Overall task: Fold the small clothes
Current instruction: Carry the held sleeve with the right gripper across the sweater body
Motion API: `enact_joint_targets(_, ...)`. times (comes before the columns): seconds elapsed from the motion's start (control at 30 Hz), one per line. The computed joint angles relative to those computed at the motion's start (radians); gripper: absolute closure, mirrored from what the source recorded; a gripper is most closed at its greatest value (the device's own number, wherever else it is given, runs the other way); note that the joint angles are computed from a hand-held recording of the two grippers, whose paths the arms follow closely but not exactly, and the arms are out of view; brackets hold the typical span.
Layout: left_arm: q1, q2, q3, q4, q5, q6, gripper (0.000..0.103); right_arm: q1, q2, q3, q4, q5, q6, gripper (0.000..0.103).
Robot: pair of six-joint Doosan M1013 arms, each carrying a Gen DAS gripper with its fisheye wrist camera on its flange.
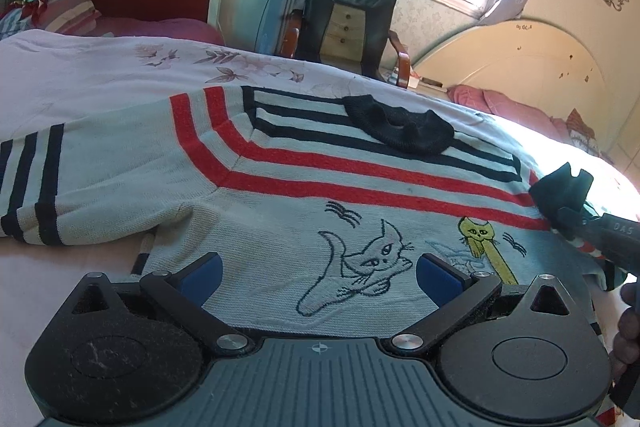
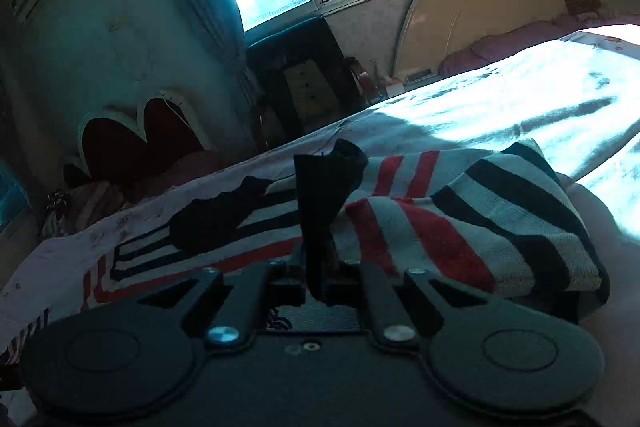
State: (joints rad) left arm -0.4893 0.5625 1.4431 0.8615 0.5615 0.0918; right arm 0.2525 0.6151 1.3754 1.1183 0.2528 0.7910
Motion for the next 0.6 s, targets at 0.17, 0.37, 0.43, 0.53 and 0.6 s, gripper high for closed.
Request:
enact_joint_targets(0.17,0.021,-0.017,0.029,-0.009,-0.046,0.001,0.001,0.03,0.028,-0.03,-0.035,0.084,0.028,0.095)
enact_joint_targets(0.37,0.035,-0.015,0.036,-0.05,-0.089,0.01,0.004,0.064,0.029,-0.015,-0.105,0.094,0.008,0.094)
enact_joint_targets(0.43,0.038,-0.006,0.027,-0.094,-0.101,0.04,0.015,0.066,0.019,-0.006,-0.119,0.085,0.013,0.087)
enact_joint_targets(0.53,0.043,0.01,0.014,-0.126,-0.167,0.03,0.017,0.073,-0.006,0.032,-0.022,0.018,-0.082,0.071)
enact_joint_targets(0.6,0.046,0.028,-0.004,-0.156,-0.233,0.039,0.017,0.068,-0.033,0.071,0.101,-0.023,-0.184,0.068)
